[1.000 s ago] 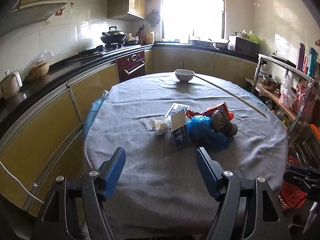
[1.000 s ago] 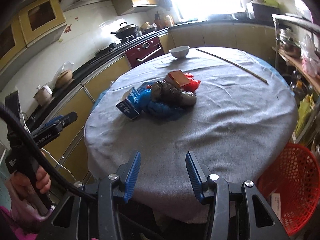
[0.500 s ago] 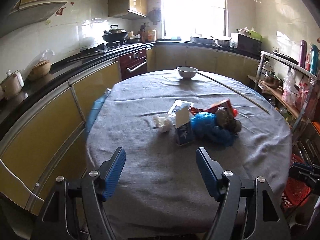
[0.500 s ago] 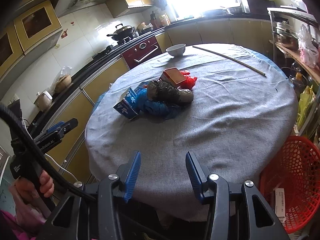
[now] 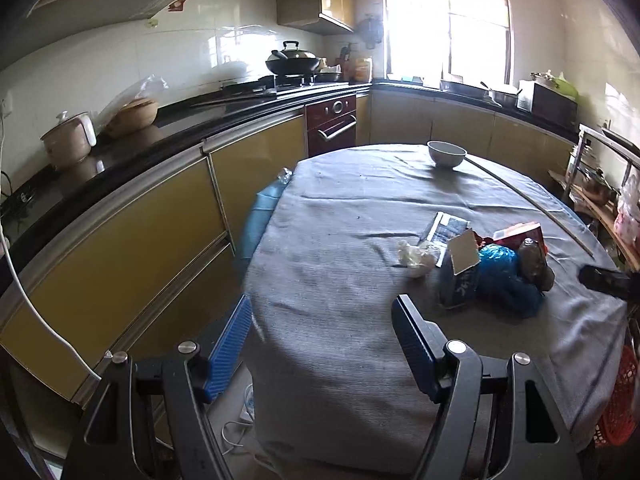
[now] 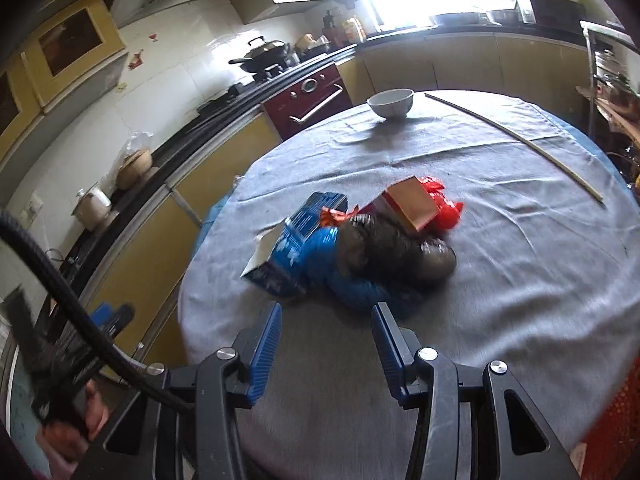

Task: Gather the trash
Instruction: 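Bring both tools back over the trash pile on the table, then grasp the black plastic bags with the right tool while the left tool grasps the blue bag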

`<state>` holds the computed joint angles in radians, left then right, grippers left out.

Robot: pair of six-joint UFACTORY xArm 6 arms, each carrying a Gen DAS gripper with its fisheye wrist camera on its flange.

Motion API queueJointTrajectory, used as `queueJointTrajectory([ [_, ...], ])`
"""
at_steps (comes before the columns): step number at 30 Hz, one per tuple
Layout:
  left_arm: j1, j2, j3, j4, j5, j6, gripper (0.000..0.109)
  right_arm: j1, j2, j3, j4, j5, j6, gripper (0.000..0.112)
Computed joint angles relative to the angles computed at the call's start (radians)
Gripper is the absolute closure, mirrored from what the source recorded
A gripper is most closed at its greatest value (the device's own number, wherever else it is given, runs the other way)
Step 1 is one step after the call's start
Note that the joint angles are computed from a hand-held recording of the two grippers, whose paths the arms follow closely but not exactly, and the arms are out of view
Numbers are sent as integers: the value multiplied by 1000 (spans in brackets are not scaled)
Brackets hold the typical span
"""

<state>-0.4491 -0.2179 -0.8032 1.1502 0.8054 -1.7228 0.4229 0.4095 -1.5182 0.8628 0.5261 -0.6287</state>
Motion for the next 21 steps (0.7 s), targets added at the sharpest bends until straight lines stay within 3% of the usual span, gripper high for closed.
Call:
queueJointTrajectory([
  [6,2,11,-5,-10,-17,5,35,9,240,-329,-172,29,192,62],
  [12,-4,25,-13,-20,-28,16,35,20,492,-713,-318,189,361,62],
  [15,1,22,-9,-24,-35,14,35,34,531,-759,-409,201,413,62],
  [18,0,19,-6,-28,-30,7,35,38,546,-769,-506,274,458,64],
  [21,0,17,-6,-32,-29,10,35,32,497,-669,-451,268,404,64],
])
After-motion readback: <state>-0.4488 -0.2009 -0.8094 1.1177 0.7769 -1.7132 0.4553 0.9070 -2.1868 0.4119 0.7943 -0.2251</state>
